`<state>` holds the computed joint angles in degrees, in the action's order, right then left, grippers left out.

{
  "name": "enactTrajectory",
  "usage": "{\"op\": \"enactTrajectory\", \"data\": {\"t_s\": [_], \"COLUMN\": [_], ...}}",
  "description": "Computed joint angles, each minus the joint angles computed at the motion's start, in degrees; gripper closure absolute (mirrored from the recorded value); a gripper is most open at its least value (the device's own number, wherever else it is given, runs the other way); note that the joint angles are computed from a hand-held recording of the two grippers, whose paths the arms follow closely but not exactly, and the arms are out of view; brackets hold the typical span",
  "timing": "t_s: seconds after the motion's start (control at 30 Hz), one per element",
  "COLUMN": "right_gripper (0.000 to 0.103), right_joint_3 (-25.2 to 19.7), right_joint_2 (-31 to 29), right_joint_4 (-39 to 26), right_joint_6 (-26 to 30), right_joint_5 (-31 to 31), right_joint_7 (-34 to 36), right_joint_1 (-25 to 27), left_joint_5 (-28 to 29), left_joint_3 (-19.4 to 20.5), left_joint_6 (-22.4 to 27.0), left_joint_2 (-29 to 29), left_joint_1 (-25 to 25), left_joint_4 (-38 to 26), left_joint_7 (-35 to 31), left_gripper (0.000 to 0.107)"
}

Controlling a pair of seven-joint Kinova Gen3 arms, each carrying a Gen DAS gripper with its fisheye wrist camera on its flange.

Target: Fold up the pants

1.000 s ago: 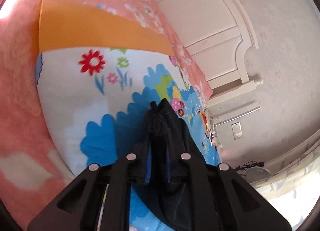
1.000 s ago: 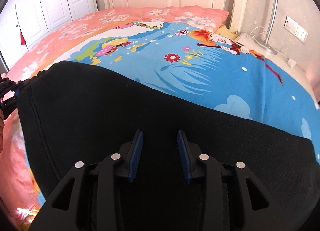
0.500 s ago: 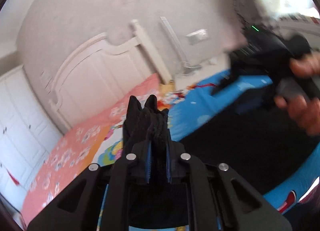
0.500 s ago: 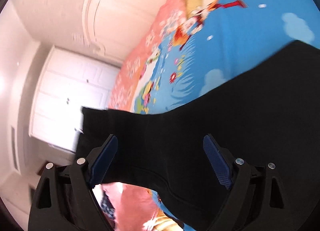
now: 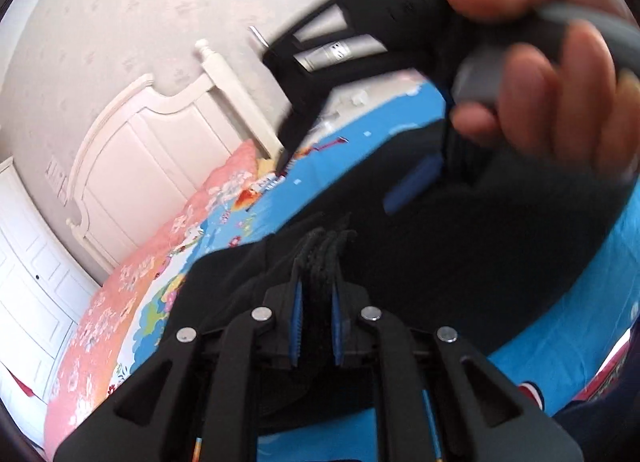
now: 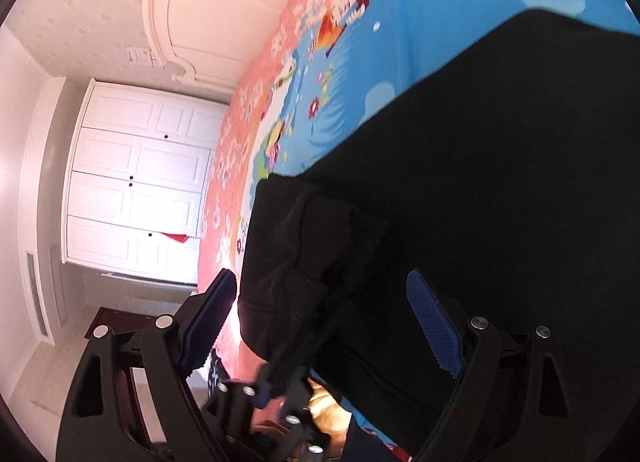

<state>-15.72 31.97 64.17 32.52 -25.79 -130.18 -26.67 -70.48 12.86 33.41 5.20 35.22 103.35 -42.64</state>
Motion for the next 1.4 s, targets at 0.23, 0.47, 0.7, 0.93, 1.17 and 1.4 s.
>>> {"op": "enactTrajectory", "data": {"t_s": [0.23,0.47,0.7,0.93,1.17,1.4], "right_gripper": [0.029,0.086,0.086,0.086,0.09,0.064], "right_joint_3": [-2.2,2.0,3.7,0.9,3.7,11.2], "right_joint_2": [10.3,10.5,1.3,-0.6,-0.7,-2.9], "right_joint_4": [-15.0,-19.3,-4.5,4.1,5.2,1.4], "right_joint_6": [7.6,9.8,5.4,-0.9,-0.1,5.9], "right_joint_5": [-2.6,2.5,4.7,2.4,5.4,15.9], "right_joint_7": [2.7,3.7,2.2,4.7,2.4,-8.1], "right_joint_1": [-0.3,-2.4,0.0,2.7,0.6,-6.7], "left_joint_5": [-1.3,-8.4,-8.2,-4.7,10.3,23.2], "left_joint_3": [0.0,-0.4,0.2,-2.2,-1.8,-5.2], "left_joint_6": [-0.8,2.5,-1.4,-2.3,-7.7,-20.0], "left_joint_2": [0.1,1.8,6.3,7.7,8.0,-3.9], "left_joint_1": [0.0,3.2,5.5,8.4,5.3,-1.6], "left_joint_4": [0.1,-0.8,-4.1,-4.2,-5.7,3.9], "left_joint_7": [0.7,5.5,4.5,0.4,-10.0,-10.5], "left_gripper": [0.096,0.096,0.096,0.096,0.066,0.031]}}
